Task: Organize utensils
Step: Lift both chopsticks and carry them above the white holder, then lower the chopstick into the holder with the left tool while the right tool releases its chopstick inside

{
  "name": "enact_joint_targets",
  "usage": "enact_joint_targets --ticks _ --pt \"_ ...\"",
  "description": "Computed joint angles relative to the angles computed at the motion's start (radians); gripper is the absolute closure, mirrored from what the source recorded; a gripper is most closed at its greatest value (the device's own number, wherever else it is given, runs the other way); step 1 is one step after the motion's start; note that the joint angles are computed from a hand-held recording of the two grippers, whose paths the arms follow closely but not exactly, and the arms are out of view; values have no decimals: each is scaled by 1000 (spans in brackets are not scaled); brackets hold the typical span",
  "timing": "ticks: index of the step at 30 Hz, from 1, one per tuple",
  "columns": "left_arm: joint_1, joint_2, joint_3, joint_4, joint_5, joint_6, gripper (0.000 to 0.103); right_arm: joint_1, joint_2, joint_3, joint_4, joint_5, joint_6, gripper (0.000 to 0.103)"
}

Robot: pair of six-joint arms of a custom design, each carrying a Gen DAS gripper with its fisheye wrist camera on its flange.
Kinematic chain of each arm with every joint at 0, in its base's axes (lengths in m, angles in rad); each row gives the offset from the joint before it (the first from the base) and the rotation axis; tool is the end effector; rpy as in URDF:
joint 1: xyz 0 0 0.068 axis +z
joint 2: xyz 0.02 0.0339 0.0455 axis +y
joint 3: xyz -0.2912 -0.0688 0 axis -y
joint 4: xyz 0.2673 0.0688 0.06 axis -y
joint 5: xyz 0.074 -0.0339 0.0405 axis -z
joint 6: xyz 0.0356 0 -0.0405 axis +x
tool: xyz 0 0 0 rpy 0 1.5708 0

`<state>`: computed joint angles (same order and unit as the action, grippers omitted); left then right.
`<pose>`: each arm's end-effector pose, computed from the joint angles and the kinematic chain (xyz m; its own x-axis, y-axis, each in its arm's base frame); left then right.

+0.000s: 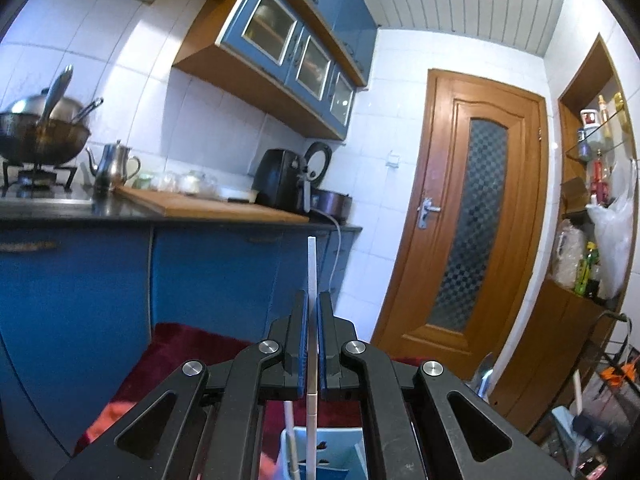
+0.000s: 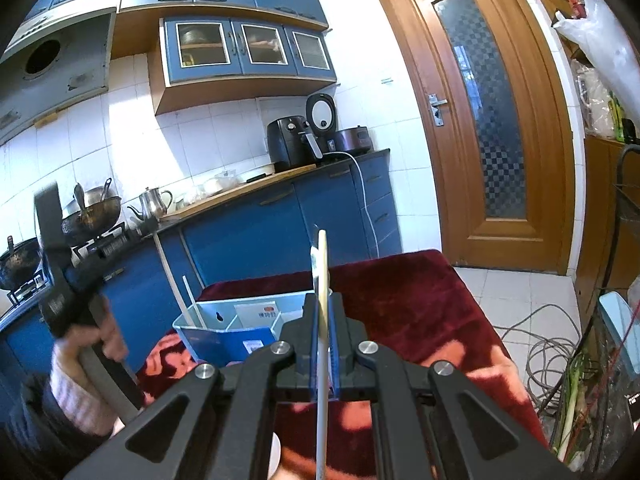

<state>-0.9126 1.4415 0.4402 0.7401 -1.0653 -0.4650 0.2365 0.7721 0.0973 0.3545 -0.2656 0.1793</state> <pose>0.1869 -0.1908 0.1859 -0.0811 -0.2501 -0.9648 -0.1906 0.9540 -0.2313 0.1538 0.0467 0.1624 -0.3847 0.0843 -0.9192 -0.4062 0.8788 0.2506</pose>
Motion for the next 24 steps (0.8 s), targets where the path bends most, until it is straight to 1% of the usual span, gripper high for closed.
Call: enact_joint_targets --ticks 4,7,10,14,16,20,24 --pt "27 41 -17 22 38 -38 99 45 109 20 123 51 2 97" --pt "37 70 -22 38 55 -50 99 55 210 43 228 56 8 97" --pt "47 90 -24 40 81 -69 99 77 356 68 406 67 27 97" --pt "56 112 -16 32 99 -81 99 111 533 122 585 105 35 97" --pt "61 124 -10 29 106 -84 99 126 594 151 635 117 35 97" --pt "62 138 -3 27 114 -85 99 180 724 204 758 183 11 97" --pt "67 144 2 19 119 -90 99 224 815 239 838 237 -21 97"
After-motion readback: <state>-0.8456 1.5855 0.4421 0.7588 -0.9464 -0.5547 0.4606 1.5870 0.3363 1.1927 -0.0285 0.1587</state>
